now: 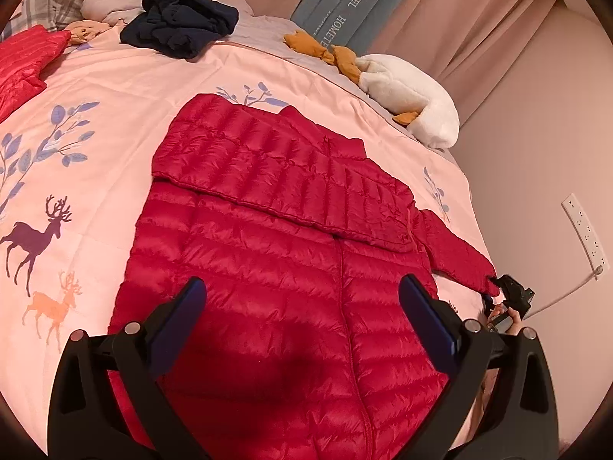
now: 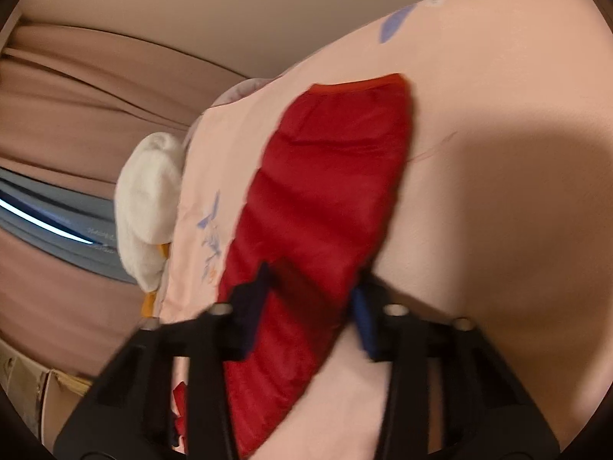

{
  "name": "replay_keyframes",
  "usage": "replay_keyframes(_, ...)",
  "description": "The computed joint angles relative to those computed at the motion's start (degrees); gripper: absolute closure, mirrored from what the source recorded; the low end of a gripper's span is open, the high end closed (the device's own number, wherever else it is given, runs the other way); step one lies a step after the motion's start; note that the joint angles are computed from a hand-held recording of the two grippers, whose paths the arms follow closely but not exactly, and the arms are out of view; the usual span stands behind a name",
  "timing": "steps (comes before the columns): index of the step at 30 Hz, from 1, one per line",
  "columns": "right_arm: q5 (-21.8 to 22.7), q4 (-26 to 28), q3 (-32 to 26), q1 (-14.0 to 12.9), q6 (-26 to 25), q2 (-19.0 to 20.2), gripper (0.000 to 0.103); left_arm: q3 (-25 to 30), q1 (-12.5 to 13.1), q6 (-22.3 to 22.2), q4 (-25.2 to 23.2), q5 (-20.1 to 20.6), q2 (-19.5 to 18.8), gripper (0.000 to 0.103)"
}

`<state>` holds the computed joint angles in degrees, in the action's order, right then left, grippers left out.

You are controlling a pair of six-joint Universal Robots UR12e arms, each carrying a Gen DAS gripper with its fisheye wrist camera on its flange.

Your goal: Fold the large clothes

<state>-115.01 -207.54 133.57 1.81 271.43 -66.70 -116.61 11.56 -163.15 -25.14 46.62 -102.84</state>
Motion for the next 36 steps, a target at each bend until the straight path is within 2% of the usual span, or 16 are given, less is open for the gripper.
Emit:
replay_keyframes(1, 0.0, 0.42, 0.06, 0.0, -0.34, -0.05, 0.088, -0.03, -0.13, -0.06, 0.07, 0.11, -0.02, 0.002)
replay_keyframes(3, -0.41, 0.87, 0.17, 0.18, -0.87, -0.25, 0.093, -0.08, -0.22, -0.01, 0.19, 0.28, -0.11, 0.002)
replay_keyframes(6, -2.35, 5.12, -0.62, 1.12, -1.25, -1.71, 0.096, -0.21, -0.05, -0.05, 0.34, 0.3, -0.21, 0.002)
replay_keyframes(8, -4.22, 7.02, -1.24, 1.85, -3.86, -2.68, 0.098, -0.4, 0.37, 0.04, 0.35, -0.02, -0.17, 0.002)
replay_keyframes(13, -10.81, 13.51, -7.03, 5.86, -18.79, -5.0, 0.098, -0.93, 1.77, -0.38, -0.35, -1.48, -0.03, 0.002)
replay_keyframes(18, -14.07, 14.63, -14.84, 10.68, -35.75, -3.81, 0.098, -1.34, 3.49, -0.24, -4.64, -5.36, -0.13, 0.002)
replay_keyframes(20, -13.4, 14.52, -18.74, 12.6, -43.16, -2.39, 0.098, -1.56, 4.11, 0.13, -5.7, -5.78, 0.01, 0.002)
replay_keyframes(24, -10.11, 15.28, -25.3, 15.72, -53.15, 0.82, 0.098, -1.95, 5.54, 0.64, -7.47, -7.72, 0.17, 0.002)
replay_keyframes(27, -6.91, 18.04, -30.49, 17.27, -58.98, 3.77, 0.098, -2.27, 6.41, 0.83, -7.79, -8.54, 0.28, 0.002)
replay_keyframes(32, -5.53, 24.89, -37.97, 20.74, -67.32, 8.78, 0.098, -2.29, 7.68, 1.56, -9.85, -10.72, -0.12, 0.002)
replay_keyframes(36, -2.65, 30.36, -42.64, 22.61, -71.09, 12.35, 0.098, -1.77, 8.12, 1.51, -11.78, -12.27, -0.96, 0.002)
